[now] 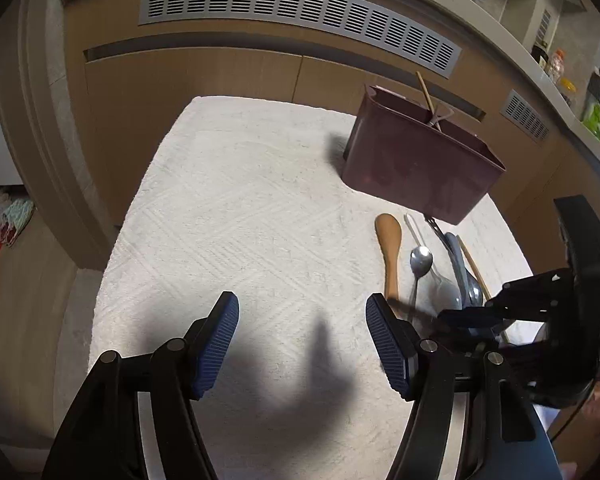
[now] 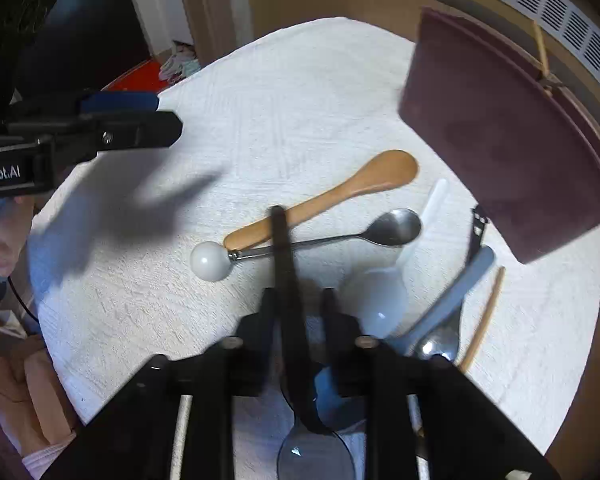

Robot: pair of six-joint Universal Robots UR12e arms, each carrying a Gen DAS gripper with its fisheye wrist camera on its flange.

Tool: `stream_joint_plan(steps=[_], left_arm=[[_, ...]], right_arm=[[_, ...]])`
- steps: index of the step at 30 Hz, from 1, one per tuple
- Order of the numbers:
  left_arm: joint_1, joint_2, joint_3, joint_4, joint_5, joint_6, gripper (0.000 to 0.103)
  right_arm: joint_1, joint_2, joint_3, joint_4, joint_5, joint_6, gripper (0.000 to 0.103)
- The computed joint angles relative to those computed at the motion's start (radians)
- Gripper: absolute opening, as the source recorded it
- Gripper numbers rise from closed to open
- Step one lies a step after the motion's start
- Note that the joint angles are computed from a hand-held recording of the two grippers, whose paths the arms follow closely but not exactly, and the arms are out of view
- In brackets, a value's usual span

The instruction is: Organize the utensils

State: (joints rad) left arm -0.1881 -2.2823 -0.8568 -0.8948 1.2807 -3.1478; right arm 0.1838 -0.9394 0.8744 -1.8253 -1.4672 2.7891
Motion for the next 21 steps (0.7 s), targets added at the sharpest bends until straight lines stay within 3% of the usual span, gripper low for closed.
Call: stream_joint_plan(steps=[3, 17, 21], left_arm=[[-0.006, -0.001, 0.005, -0.006, -0.002, 0.019, 0.067], [-0.034, 0.001, 0.014, -0.028, -0.001, 0.106, 0.068], [-0.037, 0.025, -0.034, 0.026, -0.020, 0.142, 0.068]], right_arm=[[-0.010, -0.048, 0.075, -0.094, 0.000, 0.031, 0.010], [-0.089, -0.171, 0.260, -0.285, 0.095, 0.310, 0.009], [-0.094, -0.197, 0.310, -0.360, 0.089, 0.360, 0.010]])
